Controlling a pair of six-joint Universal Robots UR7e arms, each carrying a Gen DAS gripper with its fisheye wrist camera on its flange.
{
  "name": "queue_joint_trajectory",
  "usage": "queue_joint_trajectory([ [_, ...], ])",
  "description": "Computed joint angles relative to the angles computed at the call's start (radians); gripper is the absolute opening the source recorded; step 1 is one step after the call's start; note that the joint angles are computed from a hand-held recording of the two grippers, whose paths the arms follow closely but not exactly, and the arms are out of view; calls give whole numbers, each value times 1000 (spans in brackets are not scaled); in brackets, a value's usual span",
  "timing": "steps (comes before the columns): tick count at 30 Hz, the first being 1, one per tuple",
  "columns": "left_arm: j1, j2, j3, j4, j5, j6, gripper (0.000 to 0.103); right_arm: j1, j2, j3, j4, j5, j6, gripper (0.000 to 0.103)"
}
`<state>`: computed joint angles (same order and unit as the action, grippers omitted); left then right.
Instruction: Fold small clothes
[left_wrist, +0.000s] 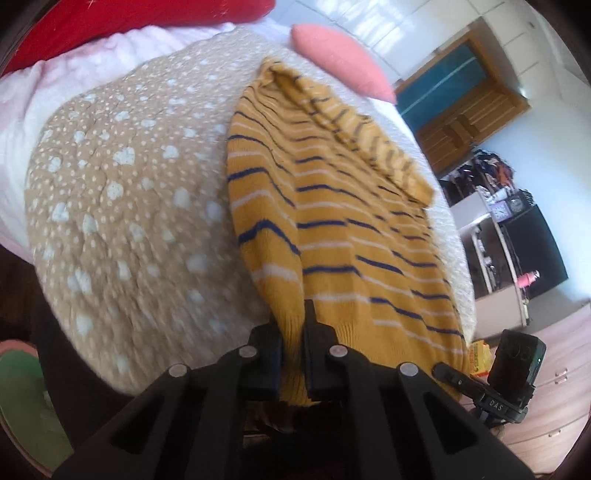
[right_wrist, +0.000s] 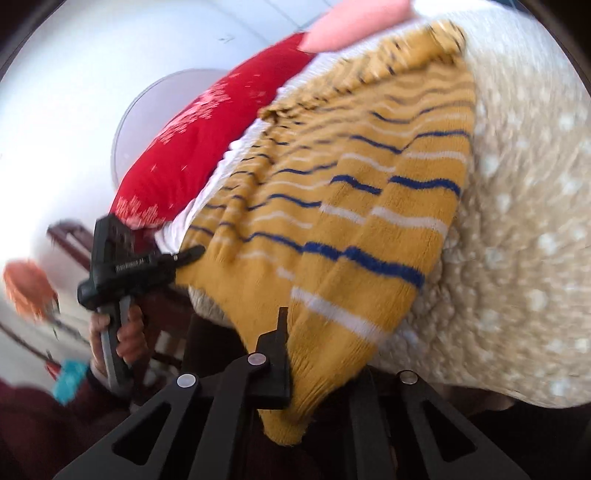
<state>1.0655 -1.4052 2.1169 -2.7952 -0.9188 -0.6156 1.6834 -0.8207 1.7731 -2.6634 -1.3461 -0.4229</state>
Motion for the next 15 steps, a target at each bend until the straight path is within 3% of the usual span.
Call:
queue_joint_trajectory([
  [5, -58, -29, 33, 35, 59, -15, 8, -15, -53, 55, -49, 40, -8, 5],
  [10, 11, -6, -40, 10, 13, 7, 8, 0, 1, -13, -55, 20, 10, 6],
  [15, 36, 69, -163, 0, 41, 100, 8, 48, 63, -131, -71, 8, 9, 6],
])
